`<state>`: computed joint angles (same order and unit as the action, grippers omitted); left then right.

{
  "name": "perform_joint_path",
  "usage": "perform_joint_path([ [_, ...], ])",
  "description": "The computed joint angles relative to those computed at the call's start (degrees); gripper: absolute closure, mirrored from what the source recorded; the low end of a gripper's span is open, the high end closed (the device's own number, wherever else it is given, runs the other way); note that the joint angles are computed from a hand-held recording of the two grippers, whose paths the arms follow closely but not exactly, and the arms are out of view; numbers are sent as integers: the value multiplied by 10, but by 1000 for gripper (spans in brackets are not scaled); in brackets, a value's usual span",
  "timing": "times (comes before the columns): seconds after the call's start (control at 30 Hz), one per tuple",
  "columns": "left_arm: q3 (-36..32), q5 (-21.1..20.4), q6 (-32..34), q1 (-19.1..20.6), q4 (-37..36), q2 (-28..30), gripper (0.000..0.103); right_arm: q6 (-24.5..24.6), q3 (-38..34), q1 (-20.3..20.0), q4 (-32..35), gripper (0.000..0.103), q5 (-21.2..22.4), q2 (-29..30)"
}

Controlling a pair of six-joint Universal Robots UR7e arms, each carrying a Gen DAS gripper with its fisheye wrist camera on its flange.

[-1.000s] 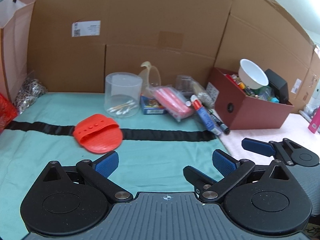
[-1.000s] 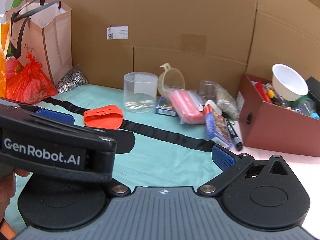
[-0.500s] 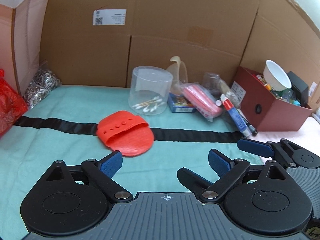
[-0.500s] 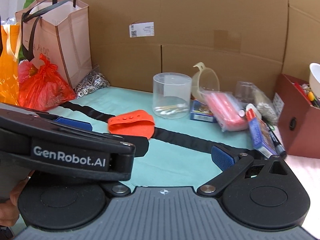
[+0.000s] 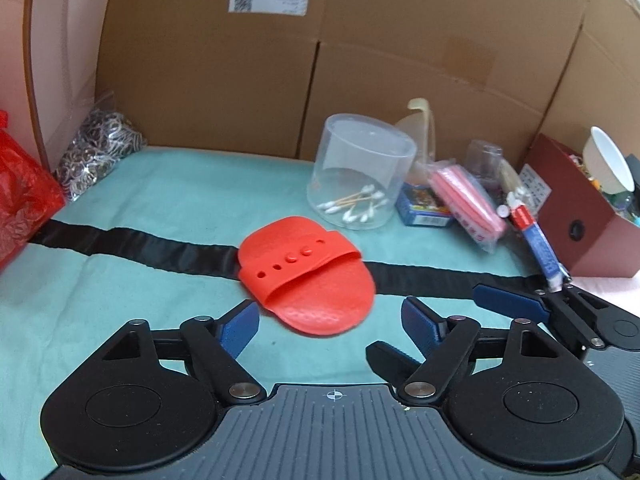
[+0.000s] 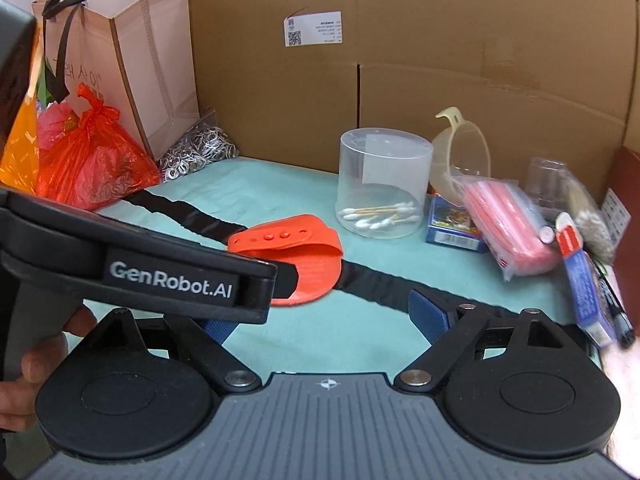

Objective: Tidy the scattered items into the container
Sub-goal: 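Move the right gripper to the red-orange scrubber mitt and close on it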

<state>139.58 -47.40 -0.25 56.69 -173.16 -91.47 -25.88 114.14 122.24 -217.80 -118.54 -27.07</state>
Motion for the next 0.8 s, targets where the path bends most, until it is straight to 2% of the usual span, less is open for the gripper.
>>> perform_joint_path([
  [0.37,-37,-24,23,44,-16,37,21,-8,-44,-17,43,12,20,19],
  [0.57,-55,-40,31,65,-3,48,26,-12,-67,-27,75,11,29,27],
  [0.8,-59,-44,50,71,-18,57,30,1,-84,-34,99,11,39,32],
])
